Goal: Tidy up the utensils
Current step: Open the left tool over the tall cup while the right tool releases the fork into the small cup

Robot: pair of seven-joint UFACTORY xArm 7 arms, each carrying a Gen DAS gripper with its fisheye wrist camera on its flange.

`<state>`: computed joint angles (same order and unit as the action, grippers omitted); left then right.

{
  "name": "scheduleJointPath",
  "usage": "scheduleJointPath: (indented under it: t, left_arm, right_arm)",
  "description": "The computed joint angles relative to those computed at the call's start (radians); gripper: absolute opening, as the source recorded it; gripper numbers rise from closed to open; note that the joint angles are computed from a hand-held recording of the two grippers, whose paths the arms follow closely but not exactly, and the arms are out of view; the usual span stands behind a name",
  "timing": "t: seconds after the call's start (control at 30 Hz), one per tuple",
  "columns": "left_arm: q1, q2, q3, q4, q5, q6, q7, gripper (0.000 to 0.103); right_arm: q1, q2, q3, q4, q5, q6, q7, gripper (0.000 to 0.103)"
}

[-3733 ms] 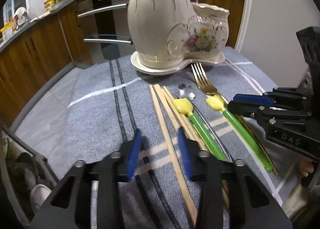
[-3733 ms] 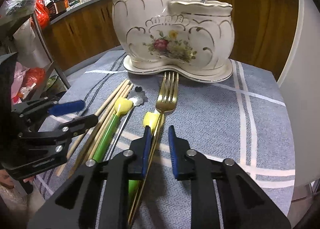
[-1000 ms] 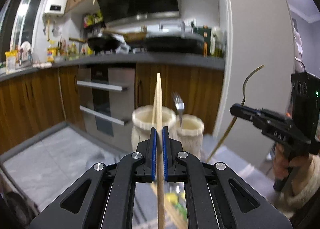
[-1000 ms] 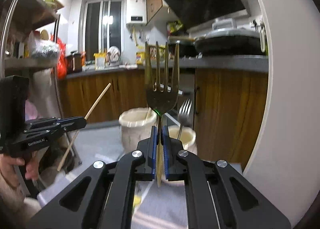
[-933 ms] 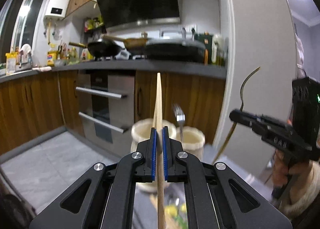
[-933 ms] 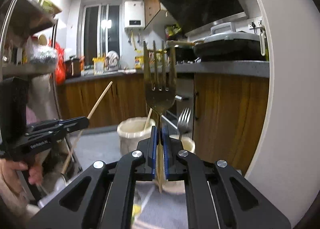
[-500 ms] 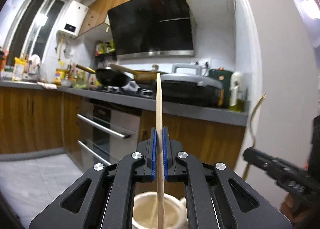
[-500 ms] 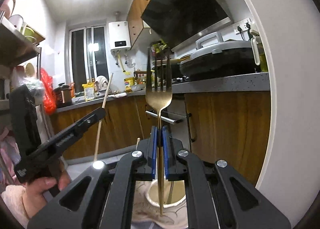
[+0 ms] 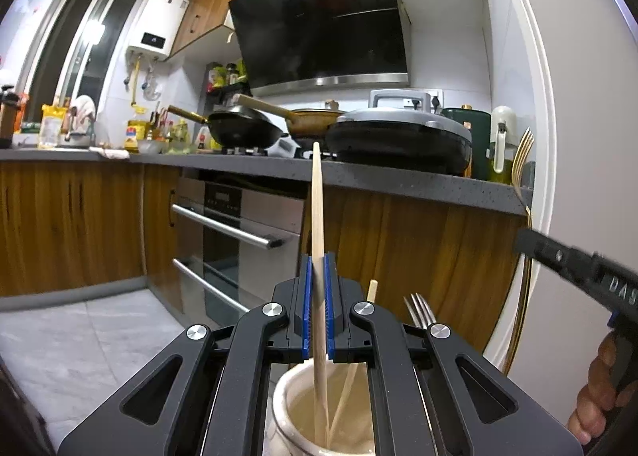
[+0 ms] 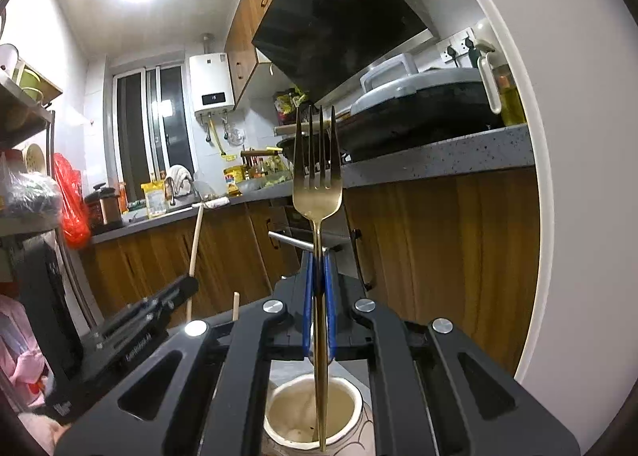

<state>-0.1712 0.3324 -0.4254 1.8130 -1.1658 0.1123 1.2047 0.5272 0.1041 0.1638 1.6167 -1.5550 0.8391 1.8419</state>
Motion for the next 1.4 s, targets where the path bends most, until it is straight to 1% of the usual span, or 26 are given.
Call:
scheduleJointPath:
  t: [0.13, 0.2, 0.23, 0.3, 0.4, 0.5, 0.57, 0.6, 0.73, 0.83, 0.93, 0.97, 1.03, 1.13, 1.23, 1.37, 1.4]
  left_arm:
    - [-0.002, -0.001, -0.001, -0.011, 0.014, -0.010, 0.009, 0.007]
    - [0.012, -0.009, -0.019, -0.021, -0.017, -0.013, 0.043, 0.007]
    - [0.029, -0.020, -0.032, -0.033, -0.057, -0.008, 0.075, 0.007]
    - [0.037, -0.042, -0.027, -0.055, -0.116, 0.007, 0.116, 0.007]
    - [0.052, -0.093, -0.020, -0.106, -0.248, 0.019, 0.224, 0.007]
    - [0.037, -0.132, 0.015, -0.152, -0.287, 0.031, 0.240, 0.007]
    - [0.022, -0.155, 0.044, -0.184, -0.286, 0.042, 0.223, 0.007]
    - [0.010, -0.162, 0.060, -0.198, -0.264, 0.044, 0.197, 0.007]
    - [-0.034, -0.172, 0.109, -0.223, -0.272, 0.031, 0.214, 0.007]
    - [-0.063, -0.178, 0.147, -0.240, -0.257, 0.046, 0.205, 0.007]
    - [-0.079, -0.183, 0.168, -0.249, -0.254, 0.060, 0.203, 0.007]
    - [-0.084, -0.182, 0.174, -0.250, -0.239, 0.061, 0.189, 0.007]
    - [-0.088, -0.183, 0.181, -0.257, -0.221, 0.067, 0.170, 0.013]
    - [-0.091, -0.182, 0.184, -0.259, -0.205, 0.065, 0.155, 0.015]
    - [-0.089, -0.182, 0.181, -0.261, -0.215, 0.058, 0.165, 0.019]
    - [-0.092, -0.180, 0.180, -0.262, -0.222, 0.043, 0.167, 0.026]
    - [-0.090, -0.180, 0.180, -0.262, -0.226, 0.043, 0.167, 0.030]
  right_arm:
    - [0.009, 0.014, -0.001, 0.022, -0.016, 0.023, -0.011, 0.006]
    - [0.013, 0.020, -0.004, 0.021, -0.008, 0.034, -0.020, 0.006]
    - [0.012, 0.021, -0.006, 0.017, 0.008, 0.033, -0.023, 0.006]
    - [0.007, 0.013, -0.009, -0.003, 0.036, 0.017, -0.023, 0.006]
    - [0.004, 0.000, -0.006, -0.037, 0.054, 0.010, -0.009, 0.006]
    - [-0.002, -0.003, -0.001, -0.060, 0.077, -0.004, -0.012, 0.006]
    - [-0.007, 0.001, 0.001, -0.064, 0.106, -0.014, -0.033, 0.006]
    - [-0.007, 0.003, 0.002, -0.066, 0.116, -0.014, -0.036, 0.006]
    - [-0.007, 0.015, -0.002, -0.064, 0.171, -0.021, -0.068, 0.006]
    - [-0.007, 0.024, -0.009, -0.058, 0.214, -0.025, -0.095, 0.006]
    - [-0.015, 0.026, -0.019, -0.066, 0.260, -0.056, -0.096, 0.006]
    - [-0.020, 0.023, -0.023, -0.073, 0.271, -0.069, -0.090, 0.006]
    - [-0.025, 0.017, -0.027, -0.083, 0.285, -0.079, -0.086, 0.006]
    - [-0.031, 0.010, -0.027, -0.094, 0.289, -0.088, -0.078, 0.006]
    - [-0.031, 0.014, -0.023, -0.089, 0.304, -0.071, -0.094, 0.006]
    - [-0.037, 0.008, -0.025, -0.096, 0.314, -0.085, -0.092, 0.007]
    - [-0.036, 0.008, -0.024, -0.095, 0.311, -0.079, -0.091, 0.009]
